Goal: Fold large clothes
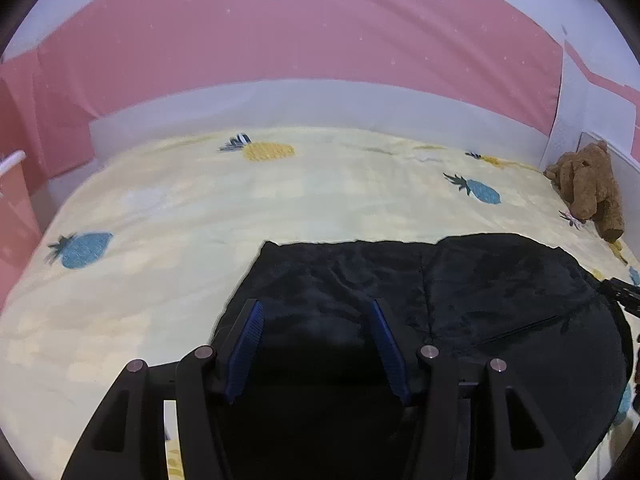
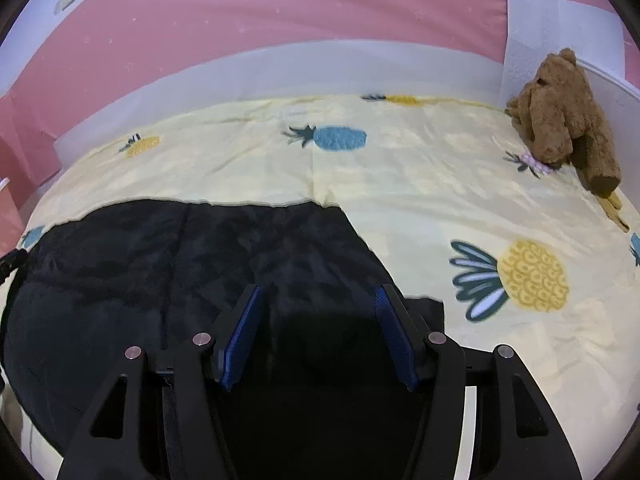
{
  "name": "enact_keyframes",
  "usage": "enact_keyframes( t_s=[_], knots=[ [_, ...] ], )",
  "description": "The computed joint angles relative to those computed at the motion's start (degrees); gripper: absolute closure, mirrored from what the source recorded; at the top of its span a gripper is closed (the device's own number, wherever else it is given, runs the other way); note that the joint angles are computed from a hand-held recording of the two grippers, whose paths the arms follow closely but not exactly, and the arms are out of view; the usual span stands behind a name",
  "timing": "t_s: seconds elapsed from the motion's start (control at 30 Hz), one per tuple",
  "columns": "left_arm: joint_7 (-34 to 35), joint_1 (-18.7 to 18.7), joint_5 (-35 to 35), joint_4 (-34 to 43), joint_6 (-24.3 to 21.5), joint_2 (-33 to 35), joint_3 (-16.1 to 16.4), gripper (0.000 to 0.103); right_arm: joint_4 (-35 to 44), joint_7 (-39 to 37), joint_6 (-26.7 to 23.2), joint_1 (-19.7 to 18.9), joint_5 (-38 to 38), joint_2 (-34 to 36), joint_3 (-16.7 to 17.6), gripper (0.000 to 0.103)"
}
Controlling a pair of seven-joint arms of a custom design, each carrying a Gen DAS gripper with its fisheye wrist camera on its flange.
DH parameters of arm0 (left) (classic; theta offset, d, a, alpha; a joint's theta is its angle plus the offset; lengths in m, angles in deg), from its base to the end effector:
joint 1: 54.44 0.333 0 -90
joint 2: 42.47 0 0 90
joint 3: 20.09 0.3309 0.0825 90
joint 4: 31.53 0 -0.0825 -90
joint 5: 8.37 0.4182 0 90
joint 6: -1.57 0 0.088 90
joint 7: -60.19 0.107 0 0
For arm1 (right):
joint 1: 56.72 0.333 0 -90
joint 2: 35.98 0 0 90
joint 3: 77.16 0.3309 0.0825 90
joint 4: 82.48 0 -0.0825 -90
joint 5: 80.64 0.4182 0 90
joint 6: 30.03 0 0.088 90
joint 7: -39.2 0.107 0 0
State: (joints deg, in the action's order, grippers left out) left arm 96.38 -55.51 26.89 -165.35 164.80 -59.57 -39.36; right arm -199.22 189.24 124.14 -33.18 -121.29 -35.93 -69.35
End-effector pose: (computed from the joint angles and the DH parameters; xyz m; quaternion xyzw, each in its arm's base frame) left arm 0.4820 -0.2242 0.5284 -0.6501 0.6278 -0.3197 0.2847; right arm 0.5224 0.3431 0.5104 -0.6659 0.6379 -0.2398 0.3034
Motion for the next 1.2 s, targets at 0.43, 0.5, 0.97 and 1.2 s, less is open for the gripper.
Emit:
enact_keyframes(
  t_s=[0.43,0.5,0.97,1.2],
  knots=[
    [-3.19,-0.80,3.23,0.81,-0.57,4.24,1.49,0.046,-0.23,3.42,2.24,0.48,-2.03,3.16,-1.84,0.044],
    [-3.42,-0.95,3.55,0.96,-0.57,4.44,1.67,0.046,-0.33,3.22,2.55,0.49,-1.77,3.20,-1.96,0.044],
    [-4.42,-1.37,4.93,1.46,0.32,6.23,2.45,0.045,0.67,2.67,3.02,1.01,-1.12,4.96,-2.78,0.044],
    [-2.26,-2.88,3.12,2.47,-2.44,6.27,3.25,0.045,2.14,0.94,-2.97,2.02,0.48,3.65,-2.12,0.044]
  ],
)
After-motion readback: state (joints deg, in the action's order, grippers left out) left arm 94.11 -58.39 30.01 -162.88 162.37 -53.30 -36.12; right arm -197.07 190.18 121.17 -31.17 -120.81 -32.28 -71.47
